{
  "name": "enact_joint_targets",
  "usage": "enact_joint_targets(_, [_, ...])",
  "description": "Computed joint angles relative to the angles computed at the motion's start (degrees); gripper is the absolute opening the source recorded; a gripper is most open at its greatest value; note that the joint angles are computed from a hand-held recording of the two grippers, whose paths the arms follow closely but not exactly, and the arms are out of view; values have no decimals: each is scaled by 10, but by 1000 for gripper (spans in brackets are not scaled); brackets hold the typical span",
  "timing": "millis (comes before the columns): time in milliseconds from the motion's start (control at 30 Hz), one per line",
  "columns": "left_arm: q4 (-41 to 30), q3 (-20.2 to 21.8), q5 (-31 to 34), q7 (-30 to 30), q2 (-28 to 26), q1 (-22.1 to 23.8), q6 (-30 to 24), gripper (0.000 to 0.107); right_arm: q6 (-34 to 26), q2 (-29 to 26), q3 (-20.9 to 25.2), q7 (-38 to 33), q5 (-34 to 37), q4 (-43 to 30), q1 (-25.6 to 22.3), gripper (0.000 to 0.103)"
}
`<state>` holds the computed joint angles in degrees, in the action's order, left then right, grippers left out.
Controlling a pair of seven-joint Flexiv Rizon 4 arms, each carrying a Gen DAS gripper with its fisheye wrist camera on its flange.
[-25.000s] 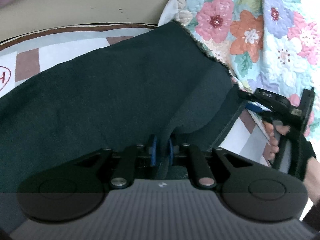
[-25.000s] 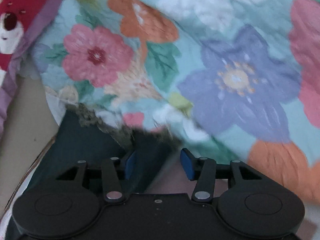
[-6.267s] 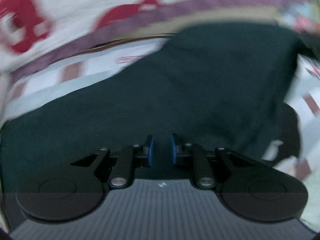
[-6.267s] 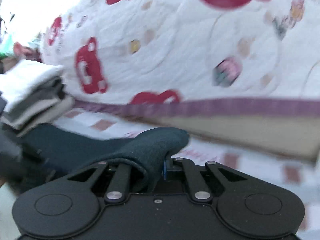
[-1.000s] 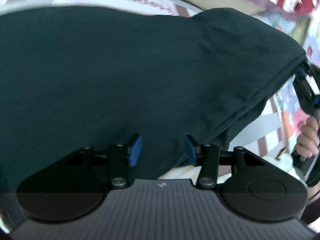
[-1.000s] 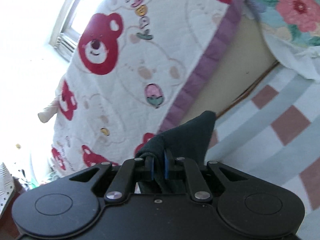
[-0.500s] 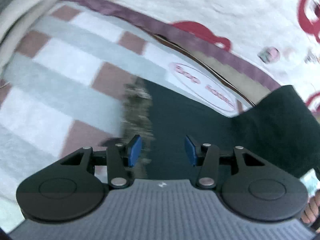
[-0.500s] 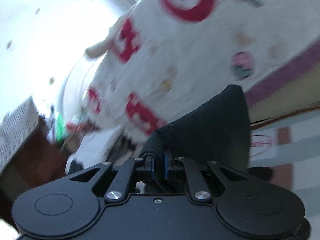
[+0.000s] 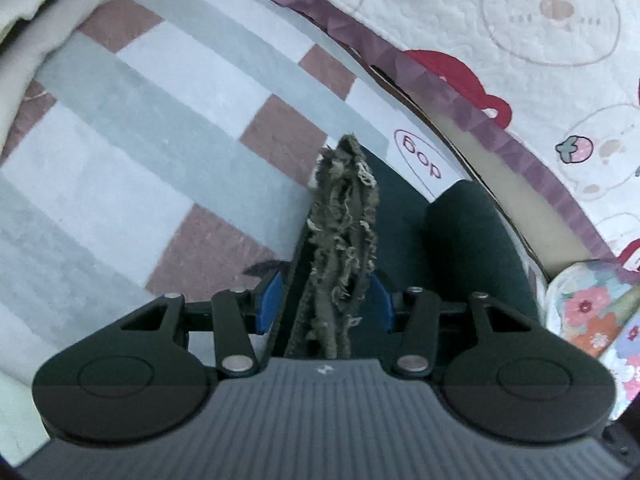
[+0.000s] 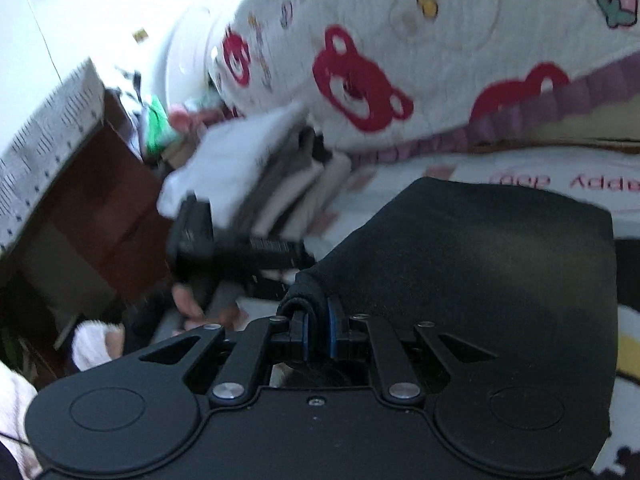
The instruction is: Fold clothes
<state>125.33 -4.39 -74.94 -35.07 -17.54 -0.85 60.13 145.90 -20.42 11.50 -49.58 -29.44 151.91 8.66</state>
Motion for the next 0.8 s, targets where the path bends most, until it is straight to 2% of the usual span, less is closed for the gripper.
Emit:
enact_joint_targets(233, [1,0,-70,41,9,0,-36,50,4,-3,3,10,23,-2,7,12])
enact_joint_targets(333, [0,5,-88,46,10,-1,-49,50,-42,20,5,29,67,-22,34,12])
enact_joint_targets(400, [-2,7,-94,43,9,0,-62,50,-101,56,-1,-35,127,-36,86,12])
enact_joint_targets(433, [-2,8,-96,41,8,1,-68,50,-117,57,4,-60,129,-45,94,12])
enact_joint_targets(500, [-4,10,-99,38,7,1,-73,50,-130,41,4,-59,81,-56,91,12])
enact_joint_targets(633, [-5,12,-72,33,1,-16,-11,50,-231,31,-23,-209,210,-68,209,12])
enact_joint_targets(700, [-6,10,-71,28,-1,-9,-20,50,-257,29,-56,-291,283,-71,284,13])
enact_joint_targets(733, [-6,9,-74,30,-1,-7,-22,50,-262,28,-65,-319,309,-72,305,14])
enact_joint_targets(800, [-6,8,-80,34,-1,-4,-26,51,-266,29,-64,-340,334,-75,315,15])
